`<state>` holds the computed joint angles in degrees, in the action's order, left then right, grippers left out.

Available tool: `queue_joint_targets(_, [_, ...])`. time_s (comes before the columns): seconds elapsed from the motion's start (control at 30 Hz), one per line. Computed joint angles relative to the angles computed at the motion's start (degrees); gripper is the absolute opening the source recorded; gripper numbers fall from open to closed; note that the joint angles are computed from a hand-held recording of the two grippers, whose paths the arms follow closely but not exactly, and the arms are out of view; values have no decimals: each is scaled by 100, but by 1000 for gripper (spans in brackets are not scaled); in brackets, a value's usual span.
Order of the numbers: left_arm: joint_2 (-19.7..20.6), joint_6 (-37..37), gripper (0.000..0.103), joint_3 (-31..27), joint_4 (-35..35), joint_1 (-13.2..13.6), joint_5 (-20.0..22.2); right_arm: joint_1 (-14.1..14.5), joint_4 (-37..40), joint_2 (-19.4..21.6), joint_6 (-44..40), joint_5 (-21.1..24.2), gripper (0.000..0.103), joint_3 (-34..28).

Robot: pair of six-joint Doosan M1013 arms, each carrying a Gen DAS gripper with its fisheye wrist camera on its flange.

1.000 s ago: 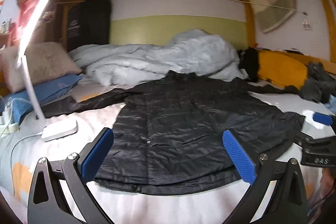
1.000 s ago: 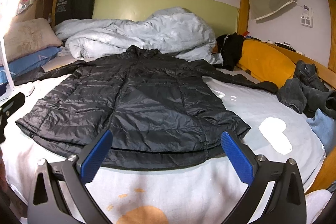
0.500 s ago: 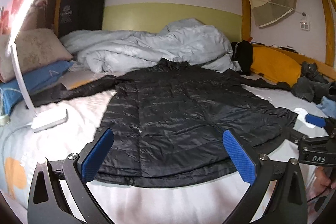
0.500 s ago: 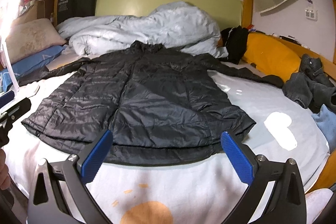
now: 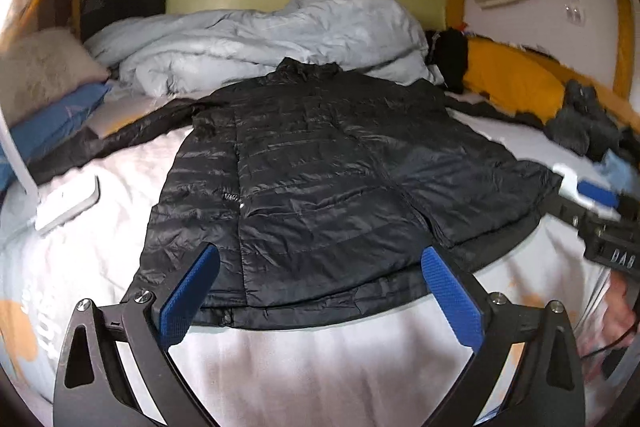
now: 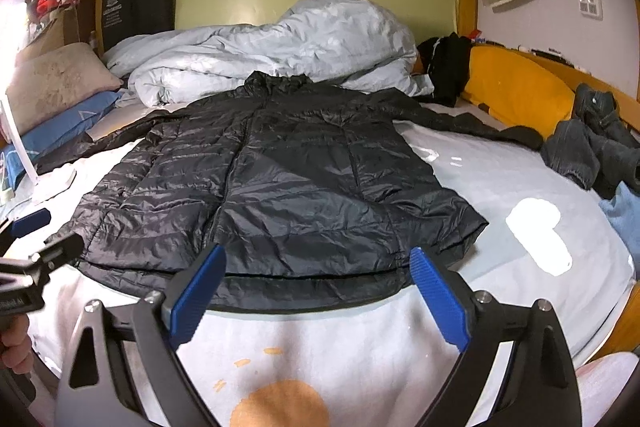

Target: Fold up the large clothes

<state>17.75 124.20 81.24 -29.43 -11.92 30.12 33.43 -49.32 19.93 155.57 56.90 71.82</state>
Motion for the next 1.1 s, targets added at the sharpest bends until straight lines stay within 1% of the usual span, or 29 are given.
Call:
queue_joint_targets(0.07, [12,-18,100,-16,230,-50,66,-3,64,7,-77,5,93,-14])
queue_joint_targets(0.1, [37,-79,100,-51,423,-82,172,-26,227,6,-248,-33,93,-27])
queue_joint_targets(0.17, [124,-158,100,-166,690,-106,472,-85,683,28,-805,-98,93,-80])
queue_joint_targets(0.23, [222,-378,100,-292,1074,-155,806,-77,817,87,-1085,27,94,-148])
queue_joint_targets(0.27, [259,-566,100,-329,1365,-197,883,-68,883,131,-1260,99,94,-193])
queue_joint_targets(0.33, [298,-1140,100,-318,2252,-325,813,-55,1043,220,-1658,202,96,-277])
queue_joint_targets(0.37, [314,-1229,99,-303,2495,-363,799,-39,1068,274,-1848,269,97,-315])
queue_joint_targets(0.4, [333,-1237,97,-297,2640,-388,819,-25,1055,317,-1956,330,98,-337])
queue_joint_targets(0.5, [389,-1400,96,-273,3006,-443,835,12,993,530,-2358,774,98,-506])
queue_joint_targets(0.63, [457,-1718,98,-326,3163,-429,735,60,588,667,-2392,1153,98,-546])
queue_joint_targets(0.73, [538,-2394,98,-415,3674,-438,618,40,303,708,-2147,1300,98,-554])
queue_joint_targets(0.8, [588,-3119,98,-443,4306,-451,469,-7,171,744,-1939,1414,98,-603])
queue_joint_targets(0.83, [620,-3285,97,-473,4462,-438,420,-36,103,762,-1829,1481,98,-633])
queue_joint_targets(0.9, [690,-3316,87,-547,4574,-403,340,-77,-46,803,-1637,1614,98,-694])
queue_joint_targets(0.93, [730,-3271,79,-598,4628,-390,348,-89,-208,822,-1458,1714,98,-709])
queue_joint_targets(0.97, [747,-3335,68,-613,4739,-389,320,-71,-574,830,-1109,1813,98,-661])
queue_joint_targets(1.0, [756,-3570,60,-606,4997,-398,264,-58,-888,839,-854,1867,98,-607])
queue_joint_targets(1.03, [772,-3893,43,-608,5342,-416,249,-63,-1122,871,-733,1946,96,-586])
queue_joint_targets(1.07, [804,-4002,30,-654,5441,-412,300,-97,-1057,914,-808,2013,92,-640])
queue_joint_targets(1.1, [833,-3964,25,-721,5335,-391,368,-133,-900,922,-865,2003,79,-671])
